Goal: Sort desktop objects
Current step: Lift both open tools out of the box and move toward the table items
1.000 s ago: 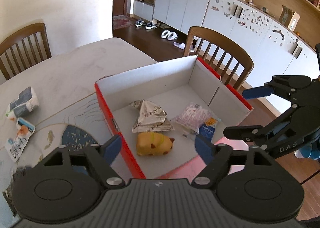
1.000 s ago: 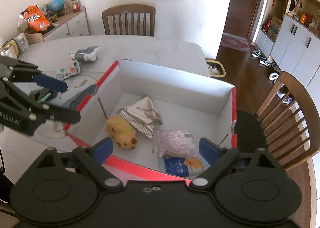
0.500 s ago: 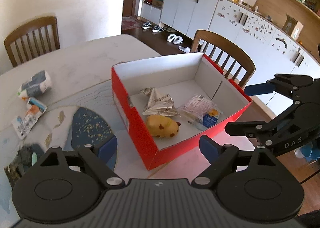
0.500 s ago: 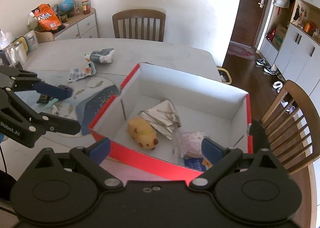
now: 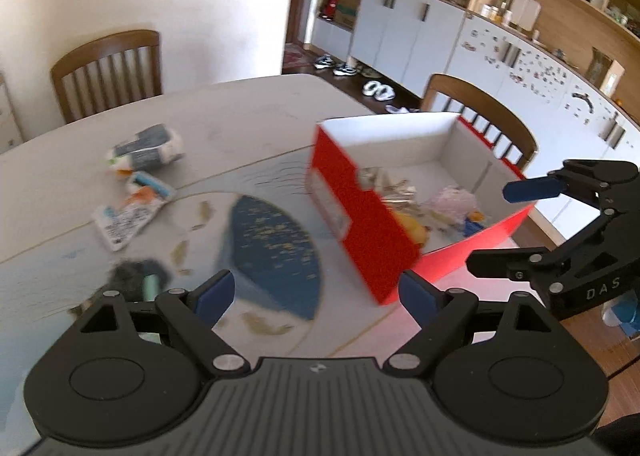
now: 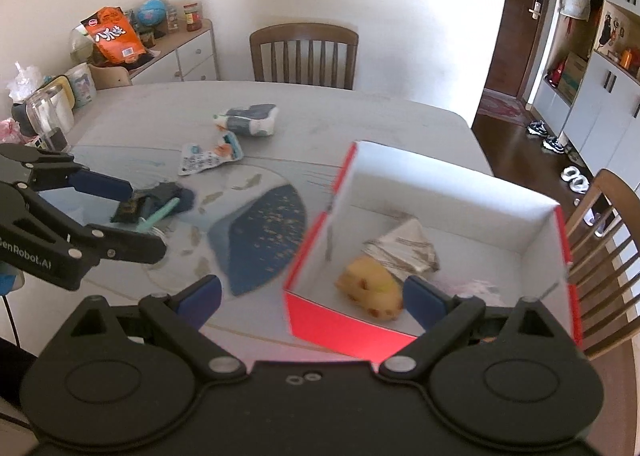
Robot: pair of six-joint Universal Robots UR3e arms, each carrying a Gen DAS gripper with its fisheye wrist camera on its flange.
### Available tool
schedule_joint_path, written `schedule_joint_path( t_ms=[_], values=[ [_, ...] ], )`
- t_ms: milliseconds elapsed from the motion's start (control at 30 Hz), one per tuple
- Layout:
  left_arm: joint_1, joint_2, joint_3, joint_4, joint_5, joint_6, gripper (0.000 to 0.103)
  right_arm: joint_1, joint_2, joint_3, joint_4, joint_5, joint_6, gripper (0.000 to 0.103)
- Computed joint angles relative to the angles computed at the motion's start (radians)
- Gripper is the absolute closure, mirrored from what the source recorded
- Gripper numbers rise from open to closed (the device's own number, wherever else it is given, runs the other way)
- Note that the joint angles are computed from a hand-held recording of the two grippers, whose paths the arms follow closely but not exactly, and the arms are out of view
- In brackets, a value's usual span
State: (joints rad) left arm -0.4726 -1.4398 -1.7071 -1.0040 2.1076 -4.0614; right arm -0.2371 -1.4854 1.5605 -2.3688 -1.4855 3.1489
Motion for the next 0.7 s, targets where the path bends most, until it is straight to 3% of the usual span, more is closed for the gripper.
schedule_joint_path(
  t_ms=[367,700],
  values=[
    [0.035,0.323,-0.249,-0.098,0.017,0.015,0.014,0.206,0.289,-0.343,0.034,-0.151,0.182,0.005],
    [0.175,0.599,-0.45,-0.132,-0.042,0.063,0.014,0.278,0.504,-0.623,0.098,-0.167,0.273,0.008]
  ],
)
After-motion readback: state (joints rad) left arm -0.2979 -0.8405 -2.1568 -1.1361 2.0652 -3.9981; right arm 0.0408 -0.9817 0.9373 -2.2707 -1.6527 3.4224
